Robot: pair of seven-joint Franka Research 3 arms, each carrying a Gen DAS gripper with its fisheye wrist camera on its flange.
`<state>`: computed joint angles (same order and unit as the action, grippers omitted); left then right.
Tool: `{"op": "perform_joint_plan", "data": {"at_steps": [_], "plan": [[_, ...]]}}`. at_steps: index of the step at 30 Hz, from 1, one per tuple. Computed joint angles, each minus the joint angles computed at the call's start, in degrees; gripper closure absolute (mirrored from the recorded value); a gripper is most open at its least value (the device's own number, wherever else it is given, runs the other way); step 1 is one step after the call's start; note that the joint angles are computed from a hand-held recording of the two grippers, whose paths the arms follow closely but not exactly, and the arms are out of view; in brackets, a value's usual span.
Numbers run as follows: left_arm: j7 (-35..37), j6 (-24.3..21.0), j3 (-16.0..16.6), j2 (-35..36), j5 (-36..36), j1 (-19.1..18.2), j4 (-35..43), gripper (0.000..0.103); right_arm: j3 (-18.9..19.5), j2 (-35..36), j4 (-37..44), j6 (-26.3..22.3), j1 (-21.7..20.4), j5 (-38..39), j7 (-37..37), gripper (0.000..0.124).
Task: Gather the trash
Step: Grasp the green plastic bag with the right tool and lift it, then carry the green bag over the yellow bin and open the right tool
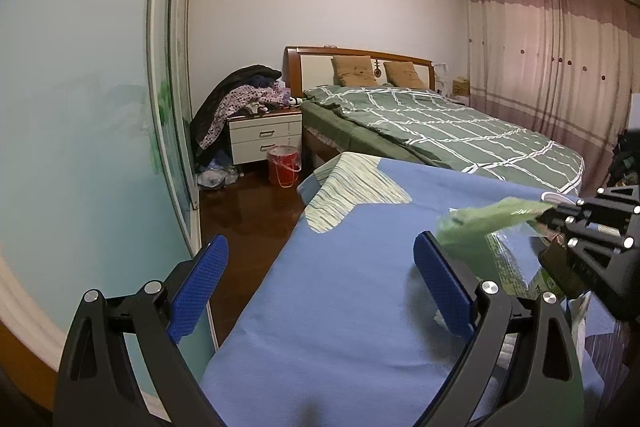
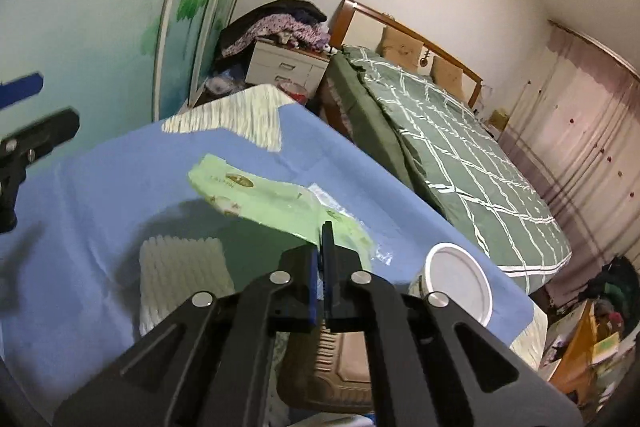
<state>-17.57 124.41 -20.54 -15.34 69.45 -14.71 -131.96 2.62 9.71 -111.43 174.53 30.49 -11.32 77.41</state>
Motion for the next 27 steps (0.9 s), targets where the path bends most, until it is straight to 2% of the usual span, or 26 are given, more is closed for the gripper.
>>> {"op": "perform_joint_plan", "data": {"at_steps": [4, 6, 8, 12, 14, 16, 23, 27], "plan": [[0.01, 0.46, 0.1, 0.16, 0.23, 0.04, 0.06, 0.01, 5.49, -1.4, -0.81, 1.42, -5.53, 13.08, -7.24, 0.123], [0.22, 0.52, 0.0, 0.18, 0.41, -0.05, 0.1, 0.01, 9.93, -2.92, -1.11, 1.57, -9.83, 25.19, -14.82, 0.123], [0.5, 0.75, -0.02, 0.35, 0.69, -0.12, 0.24, 0.01, 11.84, -4.81, -1.54, 1.31, -12.0, 35.71, -21.44, 0.123], [1.7, 1.17, -0.18, 1.04, 1.15, -0.5, 0.82, 0.01, 10.46, -10.18, -4.51, 1.27, -12.31, 53.79, -31.16, 0.123], [2.5, 1.44, -0.26, 1.63, 1.6, -0.74, 1.29, 0.01, 8.21, -13.03, -6.99, 1.14, -11.29, 58.84, -32.91, 0.123], [3.32, 2.09, -0.21, 2.14, 1.99, -1.03, 1.67, 0.01, 5.71, -16.33, -10.6, 1.32, -10.4, 61.84, -33.29, 0.123], [5.73, 4.8, 0.15, 4.24, 3.41, -1.87, 3.12, 0.01, -2.46, -26.07, -22.74, 4.14, -7.73, 65.41, -29.05, 0.123], [6.78, 4.94, 0.03, 5.07, 4.19, -2.56, 4.0, 0.01, -3.05, -30.38, -29.53, 6.94, -11.3, 62.04, -22.09, 0.123]]}}
